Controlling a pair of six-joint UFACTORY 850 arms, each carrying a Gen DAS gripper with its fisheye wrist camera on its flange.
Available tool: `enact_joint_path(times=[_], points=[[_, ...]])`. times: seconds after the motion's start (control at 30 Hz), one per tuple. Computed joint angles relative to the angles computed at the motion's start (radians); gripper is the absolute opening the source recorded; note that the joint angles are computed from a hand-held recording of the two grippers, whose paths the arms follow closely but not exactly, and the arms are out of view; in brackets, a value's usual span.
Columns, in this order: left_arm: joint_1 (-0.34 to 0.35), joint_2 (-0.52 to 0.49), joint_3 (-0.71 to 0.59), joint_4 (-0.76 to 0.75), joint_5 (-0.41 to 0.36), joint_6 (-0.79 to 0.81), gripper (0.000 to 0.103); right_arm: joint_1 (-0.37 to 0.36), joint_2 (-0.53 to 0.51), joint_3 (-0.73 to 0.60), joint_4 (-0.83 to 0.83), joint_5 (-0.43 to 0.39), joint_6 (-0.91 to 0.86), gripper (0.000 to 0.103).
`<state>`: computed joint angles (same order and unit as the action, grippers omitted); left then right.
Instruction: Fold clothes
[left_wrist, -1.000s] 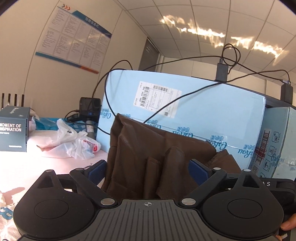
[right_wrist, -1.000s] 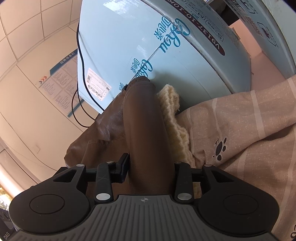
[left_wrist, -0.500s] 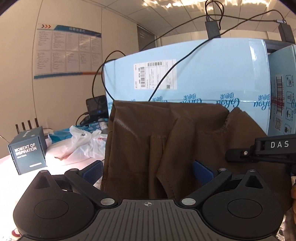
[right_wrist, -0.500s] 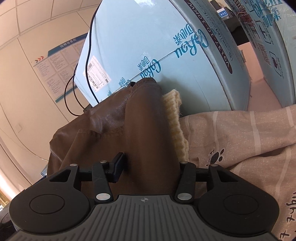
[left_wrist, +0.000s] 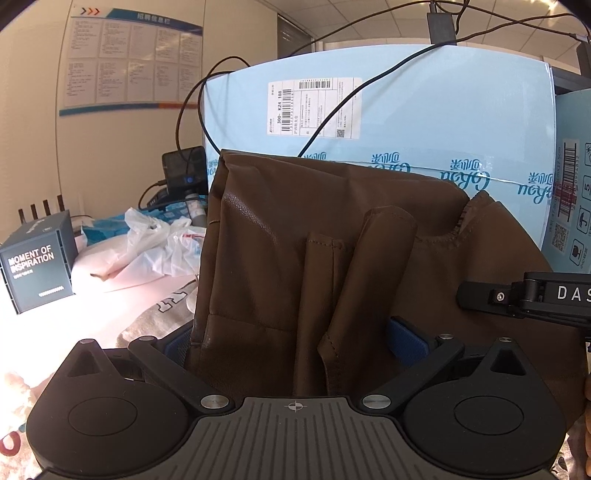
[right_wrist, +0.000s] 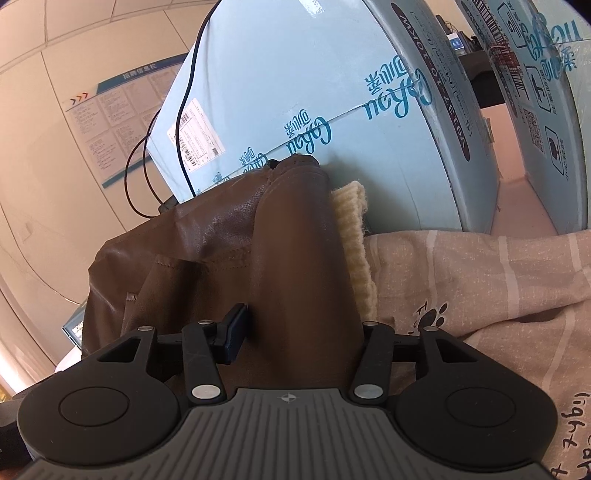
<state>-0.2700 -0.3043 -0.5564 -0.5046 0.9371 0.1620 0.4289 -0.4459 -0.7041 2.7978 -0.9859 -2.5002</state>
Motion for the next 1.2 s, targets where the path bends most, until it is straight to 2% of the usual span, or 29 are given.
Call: enact_joint_path(times=[0.03,0.13,0.2,0.27,0.37,0.47,0.6,0.77,0.93,1.03,1.13,1.2], points=[[0.001,0.001,0.001,0.002,0.0,-0.003,0.103,0.004,0.001,0.0,0.012,0.003,-0.01,0.048],[0.0,0.001,0.0,0.001,-0.002,-0.005,0.103,0.013,0.003,-0.005,0.016,0.025,-0.041,0.061],[0.004,0.002,-0.002,0.011,-0.008,-0.017,0.103,0.012,0.001,-0.009,-0.01,0.024,-0.046,0.076],[0.011,0.002,-0.003,0.027,-0.015,-0.035,0.103,0.009,-0.001,-0.012,-0.039,0.019,-0.036,0.085],[0.02,0.002,-0.006,0.047,-0.022,-0.053,0.103,0.011,0.01,-0.008,-0.048,0.04,-0.039,0.091],[0.034,0.003,-0.004,0.083,-0.03,-0.092,0.103,0.026,0.051,0.017,-0.03,0.099,-0.063,0.102],[0.063,0.005,0.002,0.16,-0.041,-0.173,0.103,0.041,0.11,0.056,0.005,0.229,-0.119,0.103],[0.075,0.008,0.014,0.205,-0.022,-0.226,0.103,0.024,0.2,0.138,-0.006,0.315,-0.115,0.103],[0.055,0.02,0.061,0.187,0.114,-0.236,0.103,-0.027,0.298,0.203,-0.255,0.374,0.117,0.103],[0.03,0.05,0.099,0.139,0.18,-0.264,0.103,-0.029,0.354,0.231,-0.371,0.413,0.196,0.103],[-0.018,0.137,0.143,0.035,0.121,-0.268,0.103,-0.018,0.42,0.265,-0.403,0.448,0.199,0.103],[-0.067,0.205,0.17,-0.066,0.076,-0.212,0.103,-0.027,0.452,0.289,-0.444,0.431,0.212,0.103]])
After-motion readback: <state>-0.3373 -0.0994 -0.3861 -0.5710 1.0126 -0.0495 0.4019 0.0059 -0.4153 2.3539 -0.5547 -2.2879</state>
